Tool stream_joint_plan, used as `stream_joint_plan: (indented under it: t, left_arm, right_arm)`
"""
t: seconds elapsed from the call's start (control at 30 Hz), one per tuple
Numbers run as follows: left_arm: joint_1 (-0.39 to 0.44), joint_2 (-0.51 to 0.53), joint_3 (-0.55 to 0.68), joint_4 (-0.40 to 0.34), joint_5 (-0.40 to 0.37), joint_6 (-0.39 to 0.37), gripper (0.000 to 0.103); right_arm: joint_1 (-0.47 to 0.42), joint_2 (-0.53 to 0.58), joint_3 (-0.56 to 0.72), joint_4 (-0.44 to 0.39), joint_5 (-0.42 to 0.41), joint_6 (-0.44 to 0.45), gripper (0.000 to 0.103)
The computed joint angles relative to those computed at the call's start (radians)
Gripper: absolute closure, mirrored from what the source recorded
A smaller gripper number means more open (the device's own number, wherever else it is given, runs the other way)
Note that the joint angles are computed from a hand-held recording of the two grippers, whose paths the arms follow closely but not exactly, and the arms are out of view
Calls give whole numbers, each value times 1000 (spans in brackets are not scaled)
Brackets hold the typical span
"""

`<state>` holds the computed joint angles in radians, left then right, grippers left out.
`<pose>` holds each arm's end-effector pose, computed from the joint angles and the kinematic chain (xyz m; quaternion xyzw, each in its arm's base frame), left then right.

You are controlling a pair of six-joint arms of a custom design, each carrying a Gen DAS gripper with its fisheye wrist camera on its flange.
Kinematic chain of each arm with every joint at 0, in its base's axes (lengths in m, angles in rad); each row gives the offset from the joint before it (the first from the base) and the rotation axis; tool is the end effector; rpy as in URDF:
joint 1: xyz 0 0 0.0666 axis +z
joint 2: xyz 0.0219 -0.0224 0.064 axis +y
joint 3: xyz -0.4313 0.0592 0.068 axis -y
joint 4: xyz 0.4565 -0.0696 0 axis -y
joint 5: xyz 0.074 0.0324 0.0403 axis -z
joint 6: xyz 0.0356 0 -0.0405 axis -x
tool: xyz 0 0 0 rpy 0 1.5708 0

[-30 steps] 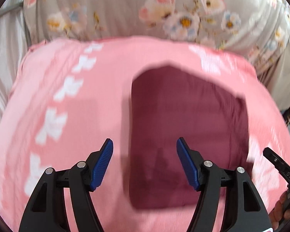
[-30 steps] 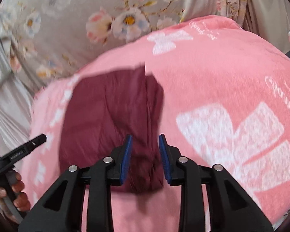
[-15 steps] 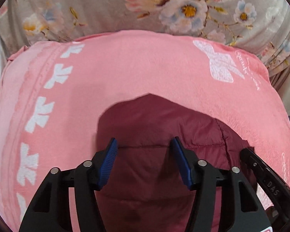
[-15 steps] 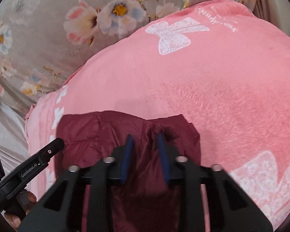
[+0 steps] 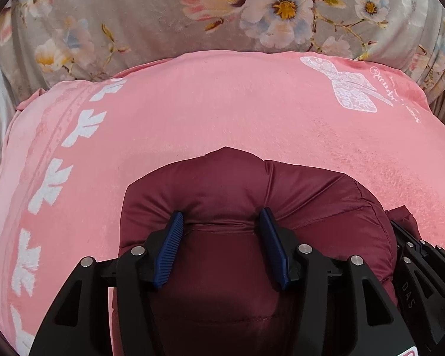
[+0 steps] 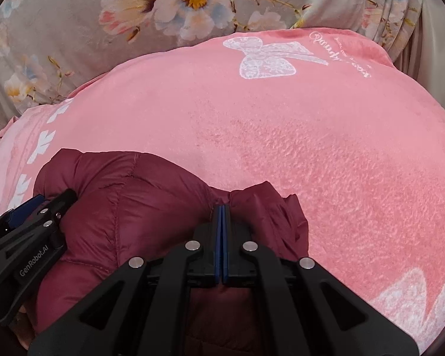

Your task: Fold large clothes

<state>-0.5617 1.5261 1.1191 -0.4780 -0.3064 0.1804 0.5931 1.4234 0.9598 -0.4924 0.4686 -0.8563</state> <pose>0.4777 -0.2884 0.3001 0.1260 0.9236 0.0135 0.3618 0.4197 0.2630 0.2766 0.1913 0.9098 0.0294 0.3670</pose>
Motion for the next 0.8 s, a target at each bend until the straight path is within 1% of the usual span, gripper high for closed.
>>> stream_joint_plan:
  t: [0.2,0.33,0.6,0.8]
  left_arm:
    - [-12,13,-17,64,-54,-9,51]
    - [-15,20,-21,87,-70,-9,51]
    - [-25,32,-21,100,-109,-20,51]
    - [-26,33,-19,94,-117,-25,51]
  right_arm:
    - [-3,19,6,15,6,12,103]
    - [-3,24,6,19,11,14,103]
    - [-5,28,6,30,9,9,103]
    - [-5,27,6,29,10,7,103]
